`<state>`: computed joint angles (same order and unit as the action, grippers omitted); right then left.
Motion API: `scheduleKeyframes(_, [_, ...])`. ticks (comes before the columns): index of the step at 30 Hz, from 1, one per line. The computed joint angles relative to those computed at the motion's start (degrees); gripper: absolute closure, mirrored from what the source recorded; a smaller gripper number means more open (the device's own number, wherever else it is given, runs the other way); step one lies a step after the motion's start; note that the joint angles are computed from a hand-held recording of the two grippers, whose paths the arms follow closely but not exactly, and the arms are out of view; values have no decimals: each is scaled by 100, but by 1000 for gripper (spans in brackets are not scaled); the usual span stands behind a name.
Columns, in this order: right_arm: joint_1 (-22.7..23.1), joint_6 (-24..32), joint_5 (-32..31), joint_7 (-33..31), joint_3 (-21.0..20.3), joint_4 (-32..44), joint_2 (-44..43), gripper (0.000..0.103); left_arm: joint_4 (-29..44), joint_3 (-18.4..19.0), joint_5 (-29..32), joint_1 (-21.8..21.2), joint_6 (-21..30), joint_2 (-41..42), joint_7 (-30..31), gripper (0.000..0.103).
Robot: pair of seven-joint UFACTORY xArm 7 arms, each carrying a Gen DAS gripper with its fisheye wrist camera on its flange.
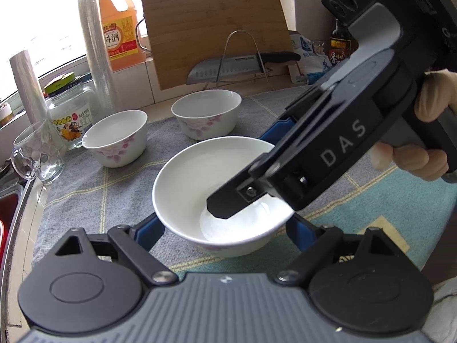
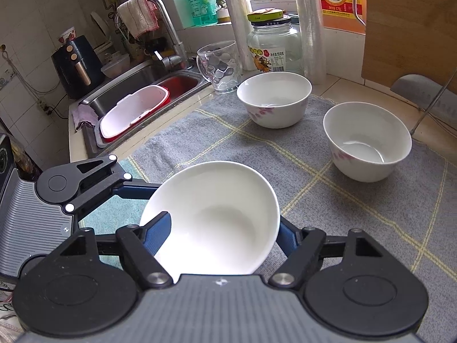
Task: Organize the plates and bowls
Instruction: 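Lift and carry the held bowl with the right tool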
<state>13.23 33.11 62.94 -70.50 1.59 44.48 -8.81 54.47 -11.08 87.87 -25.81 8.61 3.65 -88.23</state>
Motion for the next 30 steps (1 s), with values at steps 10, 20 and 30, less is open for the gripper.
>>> scheduleKeyframes(10, [-147, -114, -351, 271, -343, -690, -774, 21, 494, -16, -75, -256, -347, 437, 268, 12])
scheduleKeyframes(20, [-253, -177, -1098, 694, -738, -1146, -1260, 21, 994, 203, -550, -703, -604, 989, 819, 12])
scheduleKeyframes(30, [-277, -72, -1288, 736, -950, -1169, -1217, 21, 990, 627, -1516, -1178, -732, 1121, 1629, 12])
